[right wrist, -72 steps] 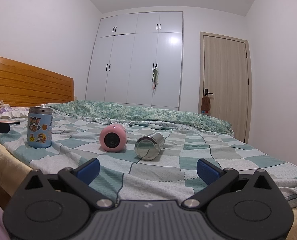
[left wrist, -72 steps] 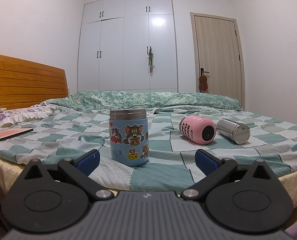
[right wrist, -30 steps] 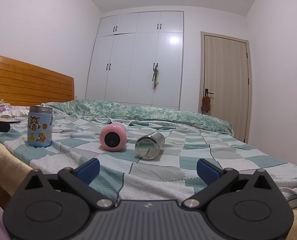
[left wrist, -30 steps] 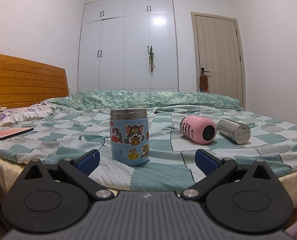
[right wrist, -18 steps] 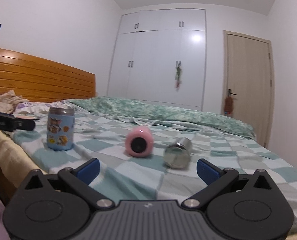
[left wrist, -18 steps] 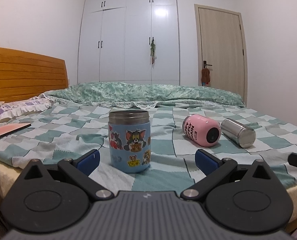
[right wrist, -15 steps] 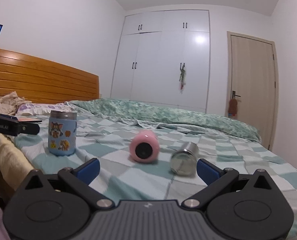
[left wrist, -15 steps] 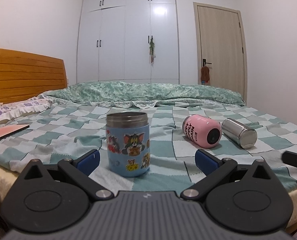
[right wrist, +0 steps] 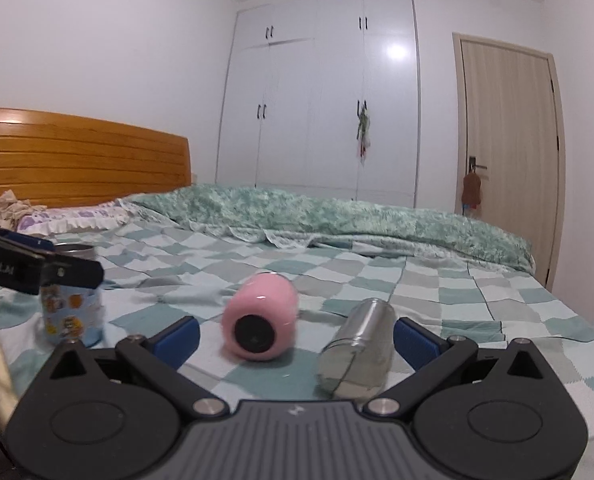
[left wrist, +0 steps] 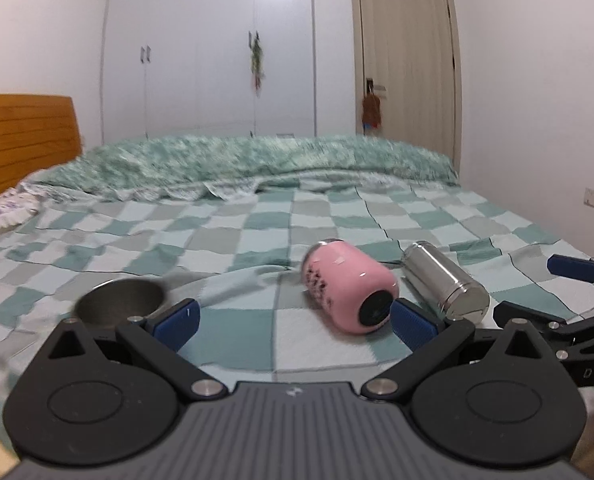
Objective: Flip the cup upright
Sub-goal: 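Reach the left tool to the lying pink cup and grasp its body, then lift the pink cup with the left tool and rotate it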
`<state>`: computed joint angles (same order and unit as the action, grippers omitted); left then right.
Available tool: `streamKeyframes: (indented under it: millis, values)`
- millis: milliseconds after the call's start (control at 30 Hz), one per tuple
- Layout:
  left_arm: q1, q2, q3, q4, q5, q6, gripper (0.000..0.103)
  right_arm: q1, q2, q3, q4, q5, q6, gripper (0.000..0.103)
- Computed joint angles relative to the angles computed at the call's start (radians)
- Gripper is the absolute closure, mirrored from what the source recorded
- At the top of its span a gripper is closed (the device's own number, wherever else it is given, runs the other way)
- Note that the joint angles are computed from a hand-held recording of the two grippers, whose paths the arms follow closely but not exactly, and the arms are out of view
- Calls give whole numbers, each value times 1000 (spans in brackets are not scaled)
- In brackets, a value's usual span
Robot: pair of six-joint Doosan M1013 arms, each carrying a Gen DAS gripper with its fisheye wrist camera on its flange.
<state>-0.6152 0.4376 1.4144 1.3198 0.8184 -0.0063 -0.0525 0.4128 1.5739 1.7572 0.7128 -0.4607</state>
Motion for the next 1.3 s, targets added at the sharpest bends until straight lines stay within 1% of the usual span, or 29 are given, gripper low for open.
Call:
streamKeyframes:
  millis: [100,200,267,333,400,467,567,633,667,733,800,933,1033,1300]
  values:
    - [26,51,-107,-144,-16,157,0,-3,34,-81,-104,-27,102,0]
    - [55,117,-238,-322,-8,333,0,-8,66,-156,-188,-32,165,0]
    - [76,170,-336,-446,17,438,0,-11,91,-208,-239,-30,194,0]
    - [93,224,-432,-547,61,516,0,-12,121,-268,-299,-36,238,0]
    - [110,291,-551,-635,139,593,0,-12,150,-320,-343,-40,278,0]
    - [124,361,-675,-707,241,647,0,-12,185,-378,-392,-32,348,0]
    - [142,452,-838,-783,385,695,0,-14,225,-443,-456,-11,447,0]
    - [151,500,-925,-817,460,713,0,-15,246,-474,-497,7,513,0]
    - [156,521,-964,-834,493,723,4,-16,257,-491,-512,18,541,0]
    - [168,531,-983,-885,499,716,11,-17,273,-515,-532,35,579,0]
    - [167,531,-984,-884,502,709,12,-17,277,-515,-536,38,582,0]
    - [160,502,-932,-878,473,697,12,-18,264,-492,-507,35,541,0]
    - [153,465,-876,-880,440,699,13,-19,245,-466,-479,28,503,0]
    - [119,320,-655,-861,310,641,16,-31,160,-360,-434,34,459,0]
